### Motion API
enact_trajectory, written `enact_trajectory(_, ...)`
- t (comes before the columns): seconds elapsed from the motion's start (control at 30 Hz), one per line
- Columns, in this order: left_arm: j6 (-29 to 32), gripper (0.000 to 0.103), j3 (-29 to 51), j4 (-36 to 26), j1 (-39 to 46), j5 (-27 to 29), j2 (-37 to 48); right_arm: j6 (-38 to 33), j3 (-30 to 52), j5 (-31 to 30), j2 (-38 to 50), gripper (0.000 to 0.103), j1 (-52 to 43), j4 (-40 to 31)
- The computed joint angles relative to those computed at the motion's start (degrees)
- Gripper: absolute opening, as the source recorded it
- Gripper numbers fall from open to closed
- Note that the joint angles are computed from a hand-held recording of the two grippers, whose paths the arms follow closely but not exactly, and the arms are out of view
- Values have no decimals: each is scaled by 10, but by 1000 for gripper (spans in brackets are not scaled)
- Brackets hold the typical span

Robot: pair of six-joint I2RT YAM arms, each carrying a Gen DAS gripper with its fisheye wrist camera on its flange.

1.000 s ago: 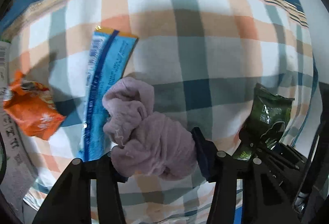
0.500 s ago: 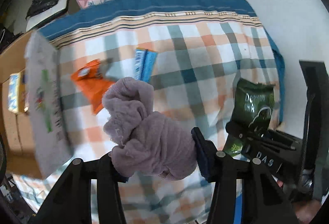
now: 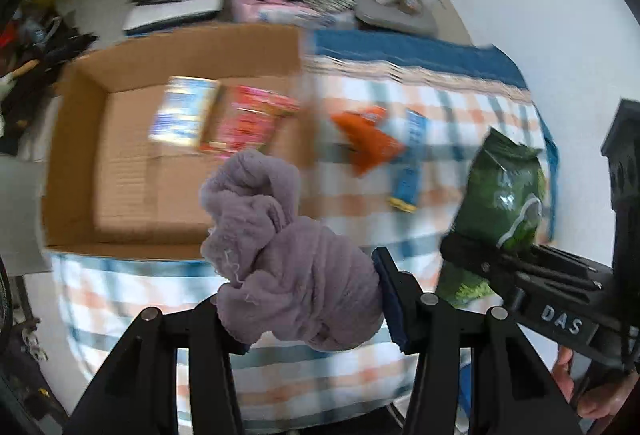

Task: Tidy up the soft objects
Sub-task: 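Carry cloth and green bag into the box and open both tools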

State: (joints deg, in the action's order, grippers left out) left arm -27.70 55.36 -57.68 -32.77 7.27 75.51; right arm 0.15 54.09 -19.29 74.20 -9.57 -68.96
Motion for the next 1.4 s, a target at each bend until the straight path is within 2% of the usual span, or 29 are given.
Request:
enact_trajectory(0.13,124,47,-4,-40,157,2,-26,155,24,3,18,40,184,46)
enact_trajectory(0.2,180,47,1,-43,226,-5,-18,203,41,9,42,40,238,68)
enact_trajectory(0.3,256,47,24,-34,320,-12,32,276,84,28,103,40,316,100)
enact_trajectory(0.4,298,47,52,-2,370,-30,108,316,130,40,170,40,356,111)
enact_trajectory(0.6,321,47,131,43,398,-53,269,326,184,44,299,40,373,127)
enact_trajectory(0.77,333,47,214,45,394,-56,396,320,200,42,375,40,371,142)
enact_trajectory(0.97,341,47,269,45,384,-65,483,289,242,26,458,40,379,143)
enact_trajectory(1.2,334,52,333,21,372,-84,557,278,310,19,546,42,385,105)
enact_trajectory(1.3,327,55,359,-4,377,-70,574,263,336,-8,574,57,377,82)
enact_trajectory(1.37,324,57,358,-3,378,-68,569,262,349,-1,577,82,376,71)
enact_trajectory(1.4,324,59,356,-2,378,-67,565,261,350,7,573,85,377,71)
